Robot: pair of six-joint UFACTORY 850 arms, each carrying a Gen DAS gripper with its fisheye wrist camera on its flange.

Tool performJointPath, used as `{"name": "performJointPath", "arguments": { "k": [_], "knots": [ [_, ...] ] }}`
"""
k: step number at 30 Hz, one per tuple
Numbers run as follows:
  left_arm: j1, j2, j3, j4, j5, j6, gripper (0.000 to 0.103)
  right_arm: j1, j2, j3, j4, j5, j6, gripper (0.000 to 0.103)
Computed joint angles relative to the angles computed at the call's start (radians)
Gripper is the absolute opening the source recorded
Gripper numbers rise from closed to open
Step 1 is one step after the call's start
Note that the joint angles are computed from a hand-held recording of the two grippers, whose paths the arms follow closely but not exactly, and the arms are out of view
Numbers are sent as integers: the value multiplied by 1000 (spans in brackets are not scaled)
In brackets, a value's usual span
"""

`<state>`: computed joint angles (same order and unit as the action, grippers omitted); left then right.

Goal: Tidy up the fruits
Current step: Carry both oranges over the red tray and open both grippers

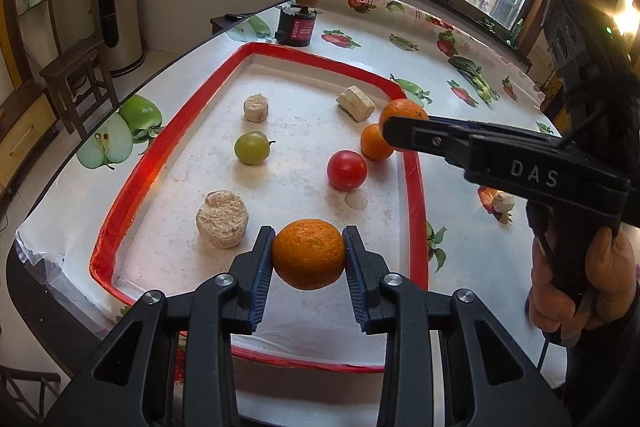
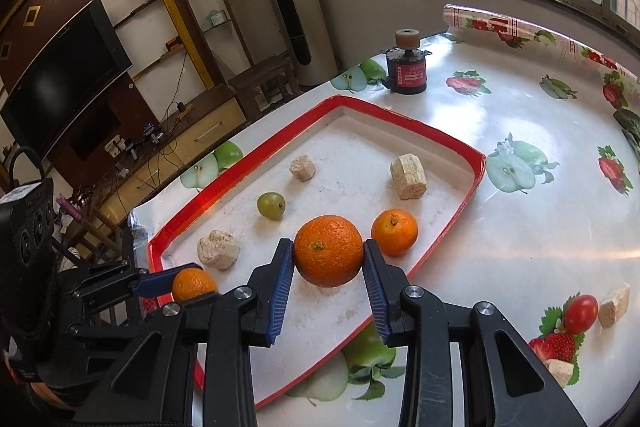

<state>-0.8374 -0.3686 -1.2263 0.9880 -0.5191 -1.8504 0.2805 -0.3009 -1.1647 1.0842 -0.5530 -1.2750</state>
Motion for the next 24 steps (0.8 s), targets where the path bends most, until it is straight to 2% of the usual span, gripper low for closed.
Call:
{"name": "performJointPath", "arguments": {
  "k": [4,13,24],
  "knots": [
    [24,-26,-29,-26,12,35,32,13,-62,-70,-34,2,48,35],
    [84,-85,-93,-96,-19,118,32,30,-175,-181,-128,-7,144,35],
    [89,-102,-105,-127,-40,153,32,54,-202,-206,-179,30,139,36]
  ]
}}
